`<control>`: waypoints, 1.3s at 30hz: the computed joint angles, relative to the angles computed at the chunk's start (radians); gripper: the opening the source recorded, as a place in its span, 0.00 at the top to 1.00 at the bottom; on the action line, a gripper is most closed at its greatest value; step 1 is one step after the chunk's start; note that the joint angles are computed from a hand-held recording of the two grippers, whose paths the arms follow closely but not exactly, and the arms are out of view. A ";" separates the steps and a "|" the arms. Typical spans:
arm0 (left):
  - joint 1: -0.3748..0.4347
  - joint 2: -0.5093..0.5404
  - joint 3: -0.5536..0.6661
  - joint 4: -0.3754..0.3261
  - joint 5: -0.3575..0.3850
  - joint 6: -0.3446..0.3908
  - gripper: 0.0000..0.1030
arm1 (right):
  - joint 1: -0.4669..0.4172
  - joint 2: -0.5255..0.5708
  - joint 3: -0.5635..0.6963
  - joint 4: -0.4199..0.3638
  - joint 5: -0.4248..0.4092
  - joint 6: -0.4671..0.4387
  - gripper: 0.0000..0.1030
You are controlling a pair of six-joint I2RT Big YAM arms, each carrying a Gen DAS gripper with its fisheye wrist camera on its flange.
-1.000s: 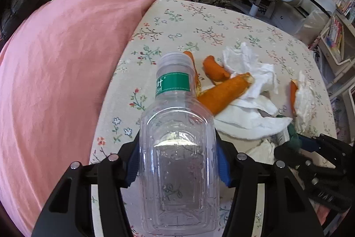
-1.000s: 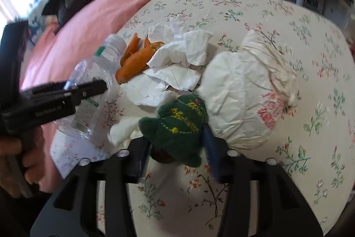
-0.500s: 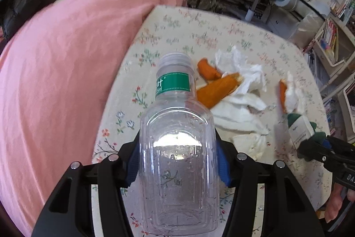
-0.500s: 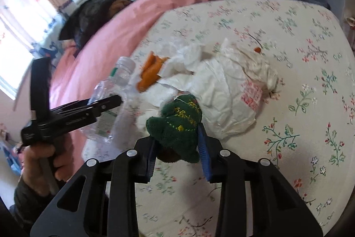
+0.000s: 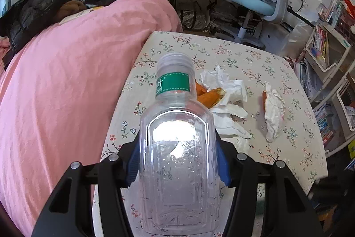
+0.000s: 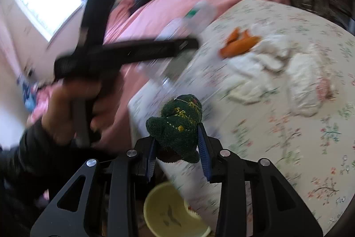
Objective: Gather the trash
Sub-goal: 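Carry the bottle and plush to the yellow bin and release both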
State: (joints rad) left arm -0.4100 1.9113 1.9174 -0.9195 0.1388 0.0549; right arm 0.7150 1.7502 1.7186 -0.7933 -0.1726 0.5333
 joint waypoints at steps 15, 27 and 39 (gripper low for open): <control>0.015 -0.218 -0.307 0.121 0.044 -0.017 0.46 | 0.170 0.021 -0.031 -0.103 -0.102 -0.022 0.44; -0.032 -0.415 -0.591 0.111 0.095 0.059 0.46 | 0.111 -0.366 -0.515 0.477 0.355 0.482 0.34; -0.115 -0.486 -0.743 -0.029 -0.054 0.267 0.44 | 0.101 -0.354 -0.531 0.485 0.409 0.545 0.34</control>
State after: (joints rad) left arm -0.5246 1.4255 1.1746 -0.9484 0.0849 0.3219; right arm 0.8156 1.3966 1.1873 -0.3082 0.2366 1.0786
